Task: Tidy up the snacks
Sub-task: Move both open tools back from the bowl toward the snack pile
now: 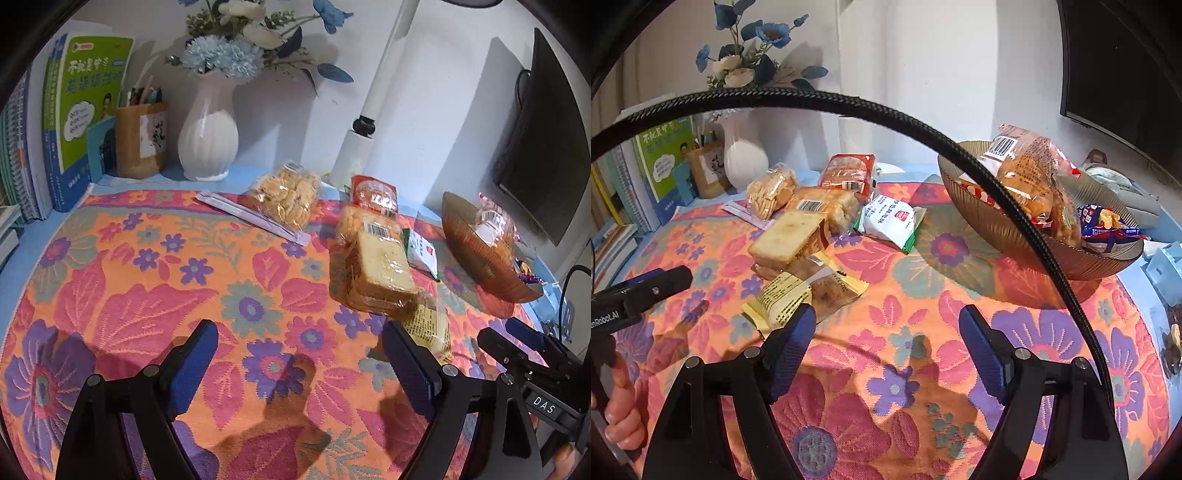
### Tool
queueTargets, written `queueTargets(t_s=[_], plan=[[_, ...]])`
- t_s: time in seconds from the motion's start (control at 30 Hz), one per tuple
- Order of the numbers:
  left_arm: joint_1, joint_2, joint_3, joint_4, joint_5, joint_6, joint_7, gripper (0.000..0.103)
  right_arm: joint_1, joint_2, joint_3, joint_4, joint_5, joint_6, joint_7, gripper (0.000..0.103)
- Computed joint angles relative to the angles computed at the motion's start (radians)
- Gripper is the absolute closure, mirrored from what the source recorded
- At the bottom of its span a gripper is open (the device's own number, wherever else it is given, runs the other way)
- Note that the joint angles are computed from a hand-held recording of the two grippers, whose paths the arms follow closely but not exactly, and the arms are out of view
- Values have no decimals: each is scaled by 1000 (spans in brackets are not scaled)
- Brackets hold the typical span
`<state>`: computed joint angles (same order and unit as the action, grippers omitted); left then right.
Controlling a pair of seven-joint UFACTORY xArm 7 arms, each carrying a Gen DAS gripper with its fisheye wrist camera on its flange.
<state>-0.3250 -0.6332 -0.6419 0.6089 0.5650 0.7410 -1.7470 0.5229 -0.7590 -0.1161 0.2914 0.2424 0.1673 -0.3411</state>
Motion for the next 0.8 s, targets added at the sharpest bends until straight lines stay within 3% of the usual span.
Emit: queueTargets(t_s=[0.37,0.63,0.8], plan=[[-9,16,-1,14,17,28,-5,14,28,8,-50,21,51,41,-34,23],[-19,-54,42,-67,-27,-85,-36,14,8,14,-16,17,58,32,-36,23],[-22,-24,81,-32,-67,-94,80,16,25,4,-45,26,69,53,-46,23]])
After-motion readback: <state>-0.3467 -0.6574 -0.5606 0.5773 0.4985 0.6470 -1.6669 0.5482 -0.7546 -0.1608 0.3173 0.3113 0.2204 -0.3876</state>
